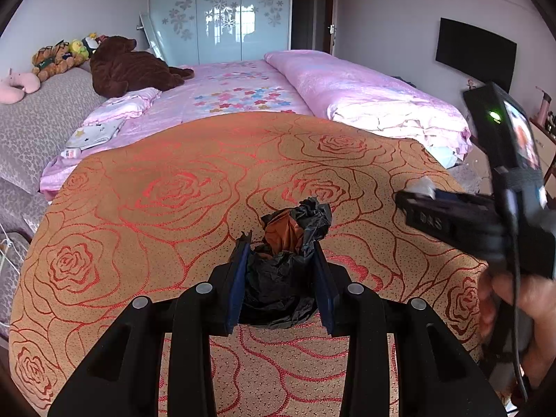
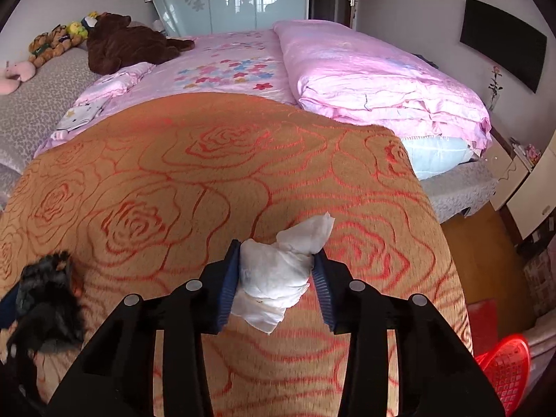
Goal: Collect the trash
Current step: 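Carry the black bag and tissue over the red wastebasket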
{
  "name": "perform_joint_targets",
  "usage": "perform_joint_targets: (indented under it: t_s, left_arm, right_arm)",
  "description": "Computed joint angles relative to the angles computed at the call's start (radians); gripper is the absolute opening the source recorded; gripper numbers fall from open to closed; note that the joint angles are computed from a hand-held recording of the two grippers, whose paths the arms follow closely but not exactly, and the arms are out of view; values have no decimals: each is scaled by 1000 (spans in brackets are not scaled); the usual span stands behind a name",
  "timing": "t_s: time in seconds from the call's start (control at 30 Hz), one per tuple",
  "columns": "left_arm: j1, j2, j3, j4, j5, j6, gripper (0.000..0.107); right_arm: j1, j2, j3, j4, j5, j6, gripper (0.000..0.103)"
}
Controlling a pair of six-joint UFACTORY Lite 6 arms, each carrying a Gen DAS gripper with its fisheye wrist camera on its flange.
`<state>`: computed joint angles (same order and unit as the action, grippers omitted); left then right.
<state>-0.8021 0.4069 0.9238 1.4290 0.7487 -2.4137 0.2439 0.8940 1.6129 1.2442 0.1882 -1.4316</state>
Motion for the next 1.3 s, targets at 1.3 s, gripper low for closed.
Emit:
perform_joint_targets:
  t_s: [1.3]
  left_arm:
    - [-161,59,246,-124,77,216,33]
  right_arm:
    - [-474,-614,-730,563,395,-803,39]
